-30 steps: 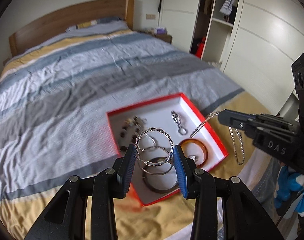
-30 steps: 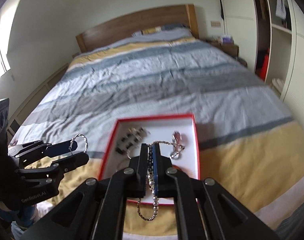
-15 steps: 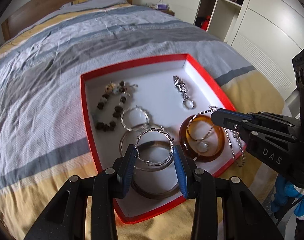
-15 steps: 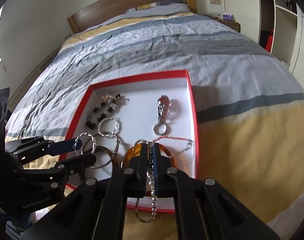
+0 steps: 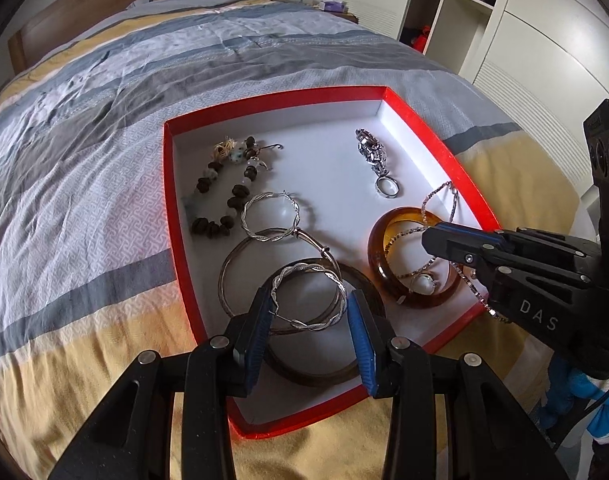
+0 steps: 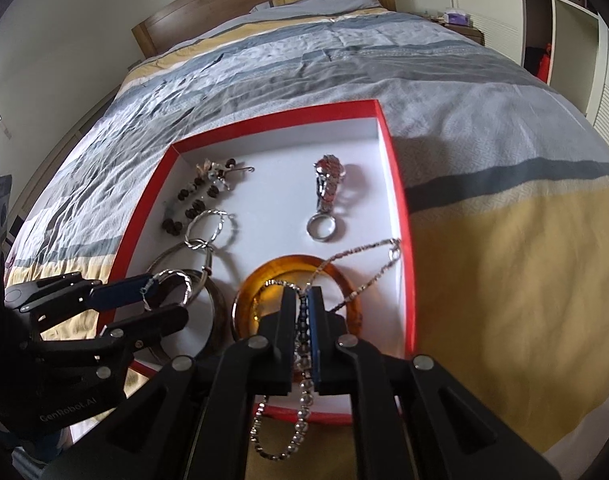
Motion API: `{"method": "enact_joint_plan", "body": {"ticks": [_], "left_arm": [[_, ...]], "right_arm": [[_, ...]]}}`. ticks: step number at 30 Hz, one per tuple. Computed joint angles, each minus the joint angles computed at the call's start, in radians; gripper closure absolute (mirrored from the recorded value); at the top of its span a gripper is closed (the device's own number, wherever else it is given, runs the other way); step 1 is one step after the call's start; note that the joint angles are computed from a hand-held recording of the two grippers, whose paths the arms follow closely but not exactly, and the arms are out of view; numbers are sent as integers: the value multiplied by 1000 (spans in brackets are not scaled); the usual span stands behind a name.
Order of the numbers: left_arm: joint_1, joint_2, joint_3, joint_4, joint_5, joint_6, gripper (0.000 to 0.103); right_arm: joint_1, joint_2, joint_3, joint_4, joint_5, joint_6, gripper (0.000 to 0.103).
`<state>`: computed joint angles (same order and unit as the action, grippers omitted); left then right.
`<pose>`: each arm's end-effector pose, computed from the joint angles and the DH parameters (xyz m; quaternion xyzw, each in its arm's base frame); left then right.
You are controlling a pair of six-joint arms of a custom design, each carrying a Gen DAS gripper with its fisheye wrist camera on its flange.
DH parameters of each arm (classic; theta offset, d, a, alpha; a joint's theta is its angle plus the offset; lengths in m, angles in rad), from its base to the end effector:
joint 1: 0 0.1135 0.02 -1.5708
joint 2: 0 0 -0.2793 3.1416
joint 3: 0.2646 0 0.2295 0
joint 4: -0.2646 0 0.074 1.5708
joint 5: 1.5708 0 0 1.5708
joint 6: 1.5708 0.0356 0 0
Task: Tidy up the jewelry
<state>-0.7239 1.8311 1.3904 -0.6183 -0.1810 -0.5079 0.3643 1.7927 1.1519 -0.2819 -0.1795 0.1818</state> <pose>0.2824 -0.2411 0.2481 0.0811 0.9603 -0.0743 0.2563 0.3348 0.1345 0.2147 -0.1144 0.9376 0.1673 0.2825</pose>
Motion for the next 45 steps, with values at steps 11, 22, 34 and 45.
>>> {"method": "enact_joint_plan", "body": {"ticks": [11, 22, 34, 45], "left_arm": [[-9, -40, -28, -3, 3, -23, 56], [-58, -169, -67, -51, -66, -70, 44], [-136, -451, -161, -244, -256, -221, 27], [-327, -687, -143, -628, -513, -488, 18]], "right_arm": [[5, -40, -27, -19, 29, 12, 89], [10, -143, -67, -57, 68, 48, 81], [186, -275, -21, -167, 213, 153, 72], [500, -287, 71, -259, 415, 312, 64]]}}
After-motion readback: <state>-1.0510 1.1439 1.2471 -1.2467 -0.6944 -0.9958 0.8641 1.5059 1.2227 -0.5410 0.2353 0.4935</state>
